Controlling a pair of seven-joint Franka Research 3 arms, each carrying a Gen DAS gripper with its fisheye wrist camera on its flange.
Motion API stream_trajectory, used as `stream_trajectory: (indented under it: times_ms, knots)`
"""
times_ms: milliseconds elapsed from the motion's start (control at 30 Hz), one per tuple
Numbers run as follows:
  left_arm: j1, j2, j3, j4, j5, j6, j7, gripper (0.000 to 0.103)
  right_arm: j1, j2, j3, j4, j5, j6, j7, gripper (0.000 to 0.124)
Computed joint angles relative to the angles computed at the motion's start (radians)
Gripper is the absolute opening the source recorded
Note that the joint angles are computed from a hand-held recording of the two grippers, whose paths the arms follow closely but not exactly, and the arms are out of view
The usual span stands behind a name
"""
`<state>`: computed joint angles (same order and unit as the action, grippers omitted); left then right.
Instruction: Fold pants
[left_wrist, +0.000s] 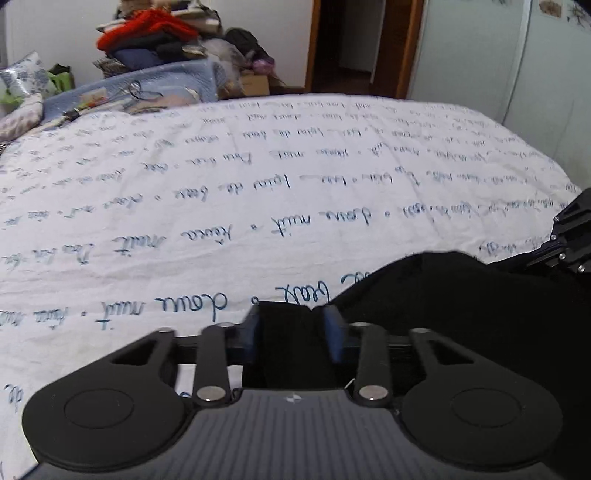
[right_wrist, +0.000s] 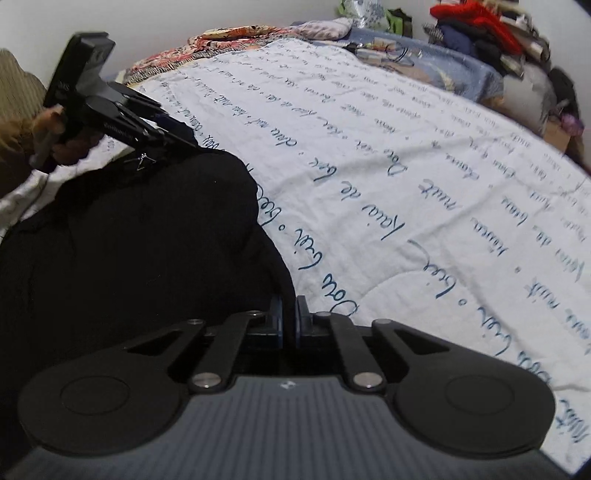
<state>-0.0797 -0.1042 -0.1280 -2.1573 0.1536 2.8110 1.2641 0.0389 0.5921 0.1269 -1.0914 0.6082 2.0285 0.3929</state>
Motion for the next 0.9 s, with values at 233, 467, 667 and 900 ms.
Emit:
stream_trajectory:
  times_ms: [233,467,667,900]
  knots:
    - [0.069,-0.010,-0.037,0.027,0.296,0.003,-0.346,0.010,0.069,-0.190,0.018,-0.350,0.047,0.571,-0.230,0.004]
    - [0.068,-0.030,-0.038,0.005,0.415,0.028,-0.440,0.007,0.085,-0.221,0.082,-0.463,0.108,0.861,-0.416,0.003]
    - [0.076,-0.114,-0.052,-0.056,0.459,0.050,-0.486,0.006,0.005,-0.295,0.199,-0.561,0.332,0.960,-0.676,0.003]
    - [0.078,-0.280,-0.080,-0.180,0.449,0.075,-0.516,0.006,-0.057,-0.502,0.242,-0.725,0.788,0.915,-1.105,0.003]
